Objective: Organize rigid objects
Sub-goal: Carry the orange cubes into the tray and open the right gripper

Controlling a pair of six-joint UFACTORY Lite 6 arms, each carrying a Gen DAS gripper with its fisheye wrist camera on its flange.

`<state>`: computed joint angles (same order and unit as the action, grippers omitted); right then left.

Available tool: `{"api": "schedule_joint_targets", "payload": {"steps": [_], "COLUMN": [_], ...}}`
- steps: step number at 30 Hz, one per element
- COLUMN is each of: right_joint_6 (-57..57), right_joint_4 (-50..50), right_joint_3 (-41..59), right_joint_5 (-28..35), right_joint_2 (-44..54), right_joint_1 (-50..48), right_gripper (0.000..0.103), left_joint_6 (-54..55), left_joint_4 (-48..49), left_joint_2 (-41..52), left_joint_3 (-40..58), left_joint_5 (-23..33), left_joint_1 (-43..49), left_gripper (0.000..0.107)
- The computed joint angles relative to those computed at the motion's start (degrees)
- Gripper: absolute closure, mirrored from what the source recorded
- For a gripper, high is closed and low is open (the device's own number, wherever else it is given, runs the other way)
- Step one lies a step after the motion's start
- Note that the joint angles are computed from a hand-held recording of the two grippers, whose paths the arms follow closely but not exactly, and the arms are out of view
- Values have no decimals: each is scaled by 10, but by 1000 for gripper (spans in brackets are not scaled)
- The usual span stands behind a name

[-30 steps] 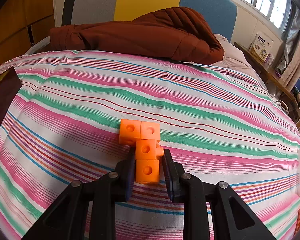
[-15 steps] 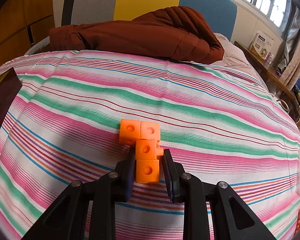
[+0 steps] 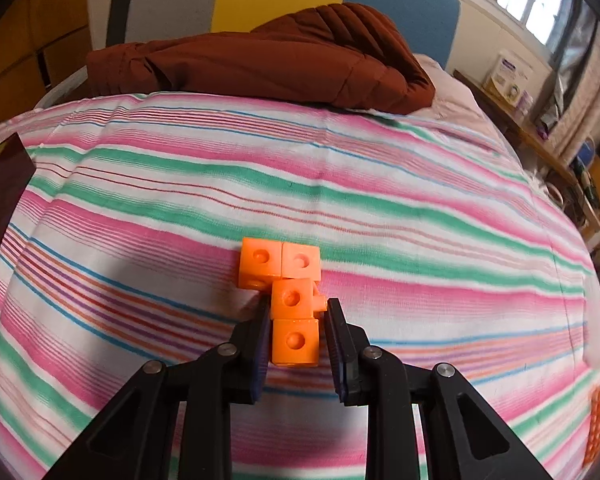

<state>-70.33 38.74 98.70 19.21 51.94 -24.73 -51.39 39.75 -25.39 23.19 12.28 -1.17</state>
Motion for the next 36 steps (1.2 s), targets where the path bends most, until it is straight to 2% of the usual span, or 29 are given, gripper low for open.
{"api": "schedule_joint_targets", "payload": {"steps": [2, 5, 7, 8, 11, 15, 17, 23, 25, 29, 34, 36], "right_joint_6": [41, 78, 128, 125, 57, -38, -70, -37, -6, 129, 288, 315], "right_joint_4": [-35, -79, -117, -103, -16, 83, 120, 127, 109, 5, -127, -155], "right_joint_3": [-30, -74, -75, -77, -138, -236, -285, -396, -421, -462, -485, -503], "right_joint_5": [-4, -20, 8, 32, 46, 79, 100, 152, 138, 50, -15, -37], "right_joint_2": [-23, -56, -68, -79, -147, -262, -318, -443, -457, -461, -419, -411], "right_joint_1": [6, 18, 23, 23, 31, 63, 87, 203, 259, 376, 429, 437], "right_gripper": [78, 78, 78, 78, 78, 78, 78, 78, 77, 77, 77, 77], "left_joint_6": [-13, 59, 43, 51, 41, 125, 127, 118, 109, 169, 196, 190], "left_joint_4": [-6, -96, -83, -87, -73, -154, -160, -149, -140, -193, -211, -207], "left_joint_2": [-46, -104, -133, -148, -184, -225, -243, -279, -289, -298, -302, -303], "left_joint_3": [-25, -55, -67, -73, -86, -102, -109, -118, -122, -130, -140, -143], "left_joint_5": [37, 53, 69, 76, 100, 100, 109, 133, 139, 133, 128, 128], "left_joint_1": [-19, -22, -34, -38, -53, -30, -30, -33, -33, -2, 19, 23], "left_gripper": [67, 67, 67, 67, 67, 67, 67, 67, 67, 67, 67, 67]}}
